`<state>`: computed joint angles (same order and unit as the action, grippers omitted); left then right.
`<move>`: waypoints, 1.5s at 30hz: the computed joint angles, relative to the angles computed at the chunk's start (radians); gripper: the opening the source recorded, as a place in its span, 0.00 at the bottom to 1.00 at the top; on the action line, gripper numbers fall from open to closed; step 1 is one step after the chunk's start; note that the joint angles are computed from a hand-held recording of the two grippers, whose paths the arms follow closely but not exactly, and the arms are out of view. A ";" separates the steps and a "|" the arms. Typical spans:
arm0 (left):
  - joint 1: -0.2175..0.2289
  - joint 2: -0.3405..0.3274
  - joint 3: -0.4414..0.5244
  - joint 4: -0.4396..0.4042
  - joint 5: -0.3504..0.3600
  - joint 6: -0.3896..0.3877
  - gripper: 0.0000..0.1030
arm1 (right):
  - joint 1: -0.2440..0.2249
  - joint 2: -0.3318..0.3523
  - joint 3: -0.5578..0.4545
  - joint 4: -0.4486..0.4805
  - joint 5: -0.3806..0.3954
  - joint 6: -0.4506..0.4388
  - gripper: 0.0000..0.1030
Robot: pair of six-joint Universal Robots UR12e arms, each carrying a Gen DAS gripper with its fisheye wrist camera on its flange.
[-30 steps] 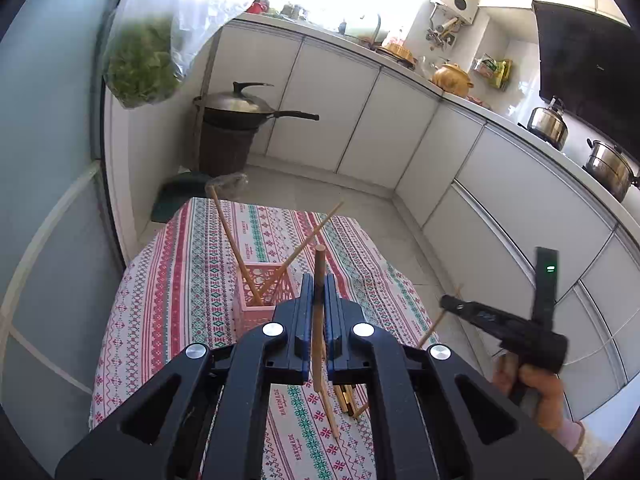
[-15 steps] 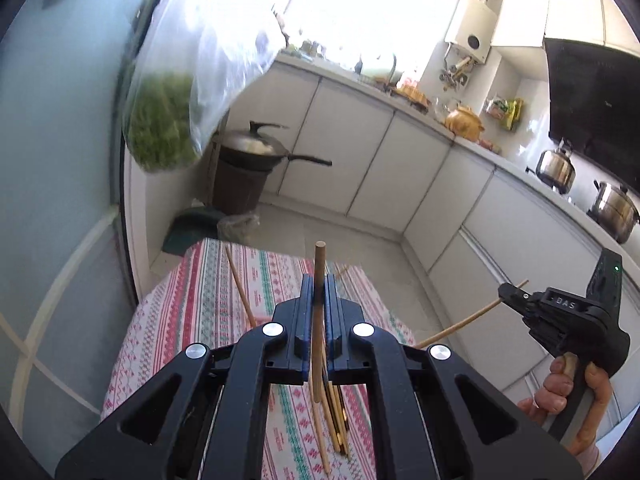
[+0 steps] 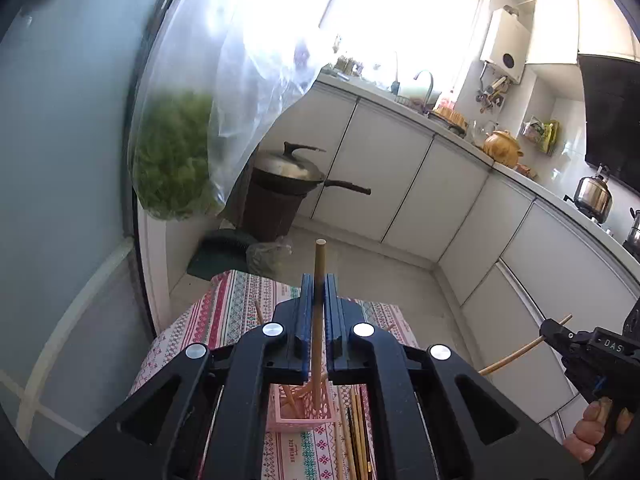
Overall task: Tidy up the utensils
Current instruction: 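Lower the chopstick into the pink holder and open the left gripper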
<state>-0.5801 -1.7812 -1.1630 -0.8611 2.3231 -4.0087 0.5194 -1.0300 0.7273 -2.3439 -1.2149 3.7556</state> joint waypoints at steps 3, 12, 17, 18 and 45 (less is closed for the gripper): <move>0.017 0.004 -0.024 0.009 -0.013 -0.019 0.05 | 0.010 0.021 -0.032 0.023 -0.008 -0.007 0.06; 0.022 0.053 -0.092 0.043 -0.024 -0.096 0.37 | 0.032 0.056 -0.090 0.059 -0.030 -0.039 0.06; 0.003 0.071 -0.104 0.054 0.033 -0.114 0.41 | 0.055 0.086 -0.138 0.106 -0.077 -0.065 0.06; 0.001 0.070 -0.103 0.054 0.037 -0.110 0.42 | 0.059 0.091 -0.145 0.112 -0.093 -0.072 0.06; -0.041 -0.032 0.018 -0.144 0.086 0.025 0.55 | 0.132 0.056 -0.035 0.024 -0.351 -0.314 0.31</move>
